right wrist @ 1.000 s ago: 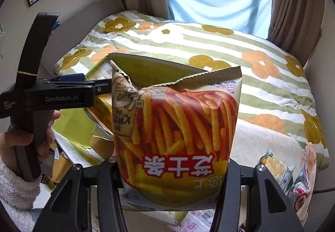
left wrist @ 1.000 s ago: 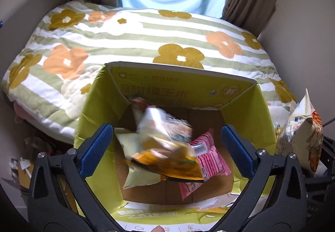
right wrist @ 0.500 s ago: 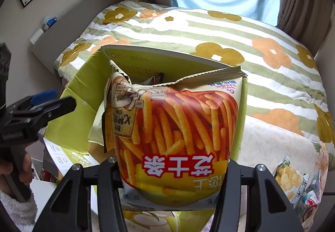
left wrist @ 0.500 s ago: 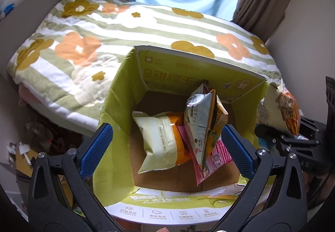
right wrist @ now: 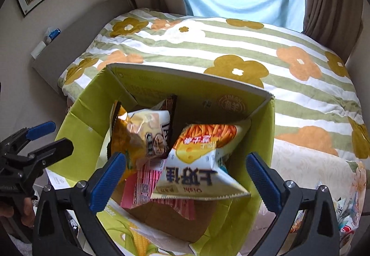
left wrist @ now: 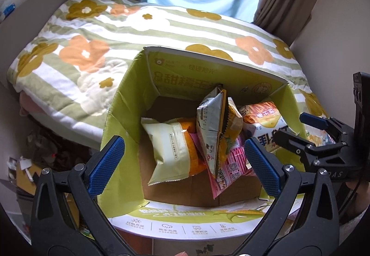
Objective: Organize snacks
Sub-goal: 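Carry both bags over the yellow box and open both tools to drop them, then move both tools back over the remaining snacks on the tray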
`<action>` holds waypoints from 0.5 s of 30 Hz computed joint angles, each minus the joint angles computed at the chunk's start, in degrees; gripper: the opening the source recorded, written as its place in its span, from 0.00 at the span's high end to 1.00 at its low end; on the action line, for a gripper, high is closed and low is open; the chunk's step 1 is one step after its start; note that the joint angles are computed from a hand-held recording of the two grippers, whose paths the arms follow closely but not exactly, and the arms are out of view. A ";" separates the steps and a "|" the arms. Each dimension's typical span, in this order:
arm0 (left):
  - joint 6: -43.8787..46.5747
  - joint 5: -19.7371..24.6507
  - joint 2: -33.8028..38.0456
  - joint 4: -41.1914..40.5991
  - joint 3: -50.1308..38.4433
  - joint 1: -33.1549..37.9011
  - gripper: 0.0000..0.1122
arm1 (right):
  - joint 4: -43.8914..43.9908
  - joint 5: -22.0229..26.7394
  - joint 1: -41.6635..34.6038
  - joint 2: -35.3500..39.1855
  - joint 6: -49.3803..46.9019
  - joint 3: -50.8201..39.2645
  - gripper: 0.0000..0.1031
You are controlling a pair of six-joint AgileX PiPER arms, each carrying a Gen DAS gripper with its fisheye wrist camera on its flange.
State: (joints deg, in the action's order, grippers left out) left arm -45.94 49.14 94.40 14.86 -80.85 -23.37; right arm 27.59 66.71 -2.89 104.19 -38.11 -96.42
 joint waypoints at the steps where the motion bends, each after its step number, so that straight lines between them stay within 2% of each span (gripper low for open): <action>1: 0.02 0.05 -0.23 -0.04 0.02 -0.19 0.09 | -0.36 0.00 0.18 -0.52 0.23 0.52 0.00; 10: -0.30 1.85 -2.92 2.12 -0.23 -3.08 0.09 | -0.82 2.13 -0.83 -5.91 -0.03 2.58 0.00; 15: 0.66 2.54 -3.59 2.80 -1.08 -5.46 0.09 | -1.68 0.98 -2.21 -9.68 1.18 4.99 0.00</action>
State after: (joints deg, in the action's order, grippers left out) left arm -45.28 51.67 90.81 17.66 -81.93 -28.83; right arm 25.91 67.70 -5.11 94.50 -36.93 -91.43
